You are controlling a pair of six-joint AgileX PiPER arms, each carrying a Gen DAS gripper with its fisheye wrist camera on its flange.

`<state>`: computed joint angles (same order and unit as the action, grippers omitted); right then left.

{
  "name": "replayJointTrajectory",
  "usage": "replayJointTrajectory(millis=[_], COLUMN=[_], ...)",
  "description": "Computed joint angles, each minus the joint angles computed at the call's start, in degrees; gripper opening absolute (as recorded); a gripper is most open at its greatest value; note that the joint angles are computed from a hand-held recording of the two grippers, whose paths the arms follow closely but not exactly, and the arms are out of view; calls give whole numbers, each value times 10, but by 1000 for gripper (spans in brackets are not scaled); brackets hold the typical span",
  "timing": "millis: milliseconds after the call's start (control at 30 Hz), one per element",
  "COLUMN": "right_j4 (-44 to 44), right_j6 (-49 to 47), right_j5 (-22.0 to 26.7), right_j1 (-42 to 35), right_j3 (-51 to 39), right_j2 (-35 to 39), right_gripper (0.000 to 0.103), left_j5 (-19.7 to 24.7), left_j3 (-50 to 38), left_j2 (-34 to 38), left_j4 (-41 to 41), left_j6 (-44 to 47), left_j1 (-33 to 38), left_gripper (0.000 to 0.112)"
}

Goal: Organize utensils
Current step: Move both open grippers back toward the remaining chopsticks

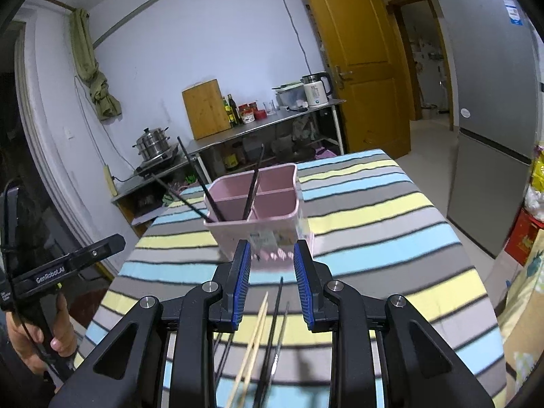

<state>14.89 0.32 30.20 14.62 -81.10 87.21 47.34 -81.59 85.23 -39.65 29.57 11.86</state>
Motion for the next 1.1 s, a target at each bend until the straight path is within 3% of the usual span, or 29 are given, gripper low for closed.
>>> replayJointTrajectory(millis=[167, 567, 1100], right_j4=[-27, -11, 17], right_j6=[19, 5, -17], right_j5=[-5, -21, -22], right_j1=[13, 21, 28], right_j3=[40, 114, 111], right_j2=[-25, -48, 16], right_gripper=[27, 27, 20], left_j5=[-23, -36, -70], left_j3=[76, 154, 153], left_j2=[-47, -80, -8], left_j4=[-10, -16, 51], left_j6=[15, 28, -28], left_j1=[-10, -18, -71], left_gripper=[47, 47, 46])
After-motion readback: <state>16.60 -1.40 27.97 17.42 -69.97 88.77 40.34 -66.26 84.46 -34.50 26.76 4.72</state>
